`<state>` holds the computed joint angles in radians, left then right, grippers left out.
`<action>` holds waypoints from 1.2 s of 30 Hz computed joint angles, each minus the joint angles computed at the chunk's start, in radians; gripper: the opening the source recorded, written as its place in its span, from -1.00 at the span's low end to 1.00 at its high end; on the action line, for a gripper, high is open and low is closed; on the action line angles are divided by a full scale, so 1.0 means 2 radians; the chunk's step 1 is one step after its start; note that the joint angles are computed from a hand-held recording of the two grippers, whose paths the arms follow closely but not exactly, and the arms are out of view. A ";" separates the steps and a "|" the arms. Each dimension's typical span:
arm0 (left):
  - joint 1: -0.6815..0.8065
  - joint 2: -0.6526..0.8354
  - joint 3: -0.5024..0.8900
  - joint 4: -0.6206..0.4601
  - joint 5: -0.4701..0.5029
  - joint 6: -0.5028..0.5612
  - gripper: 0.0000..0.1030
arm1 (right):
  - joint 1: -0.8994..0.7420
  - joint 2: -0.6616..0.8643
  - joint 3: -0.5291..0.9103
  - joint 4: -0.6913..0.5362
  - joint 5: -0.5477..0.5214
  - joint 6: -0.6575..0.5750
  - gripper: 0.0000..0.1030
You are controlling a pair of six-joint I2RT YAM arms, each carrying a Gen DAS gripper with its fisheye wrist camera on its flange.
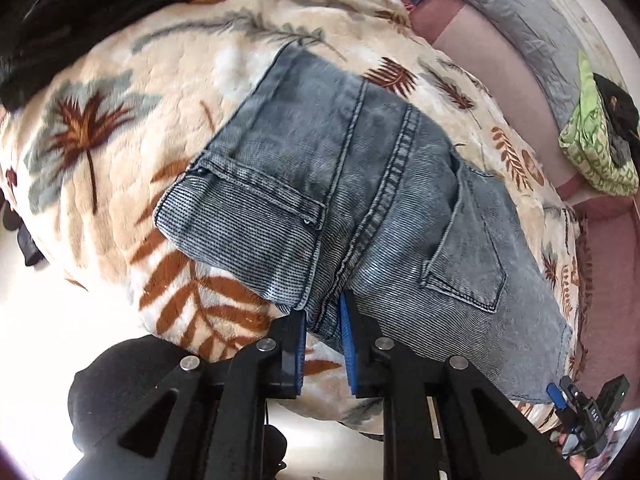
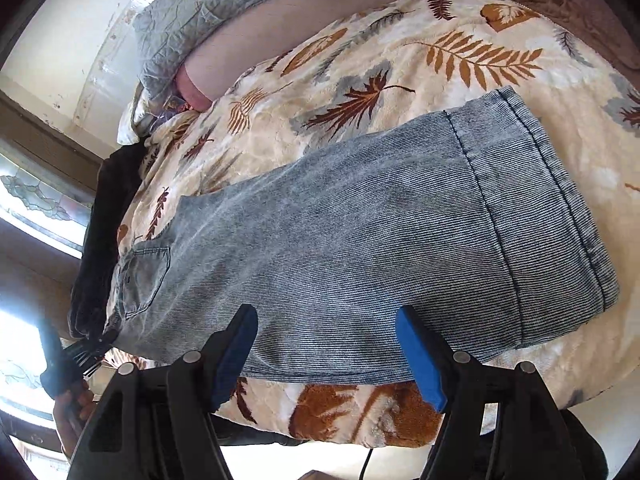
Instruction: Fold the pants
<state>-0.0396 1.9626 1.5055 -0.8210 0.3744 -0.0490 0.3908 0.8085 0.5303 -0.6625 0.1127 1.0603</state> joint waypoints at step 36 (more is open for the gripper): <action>-0.110 0.045 0.076 0.069 -0.171 0.056 0.47 | -0.375 0.127 0.013 0.096 -0.213 -0.178 0.70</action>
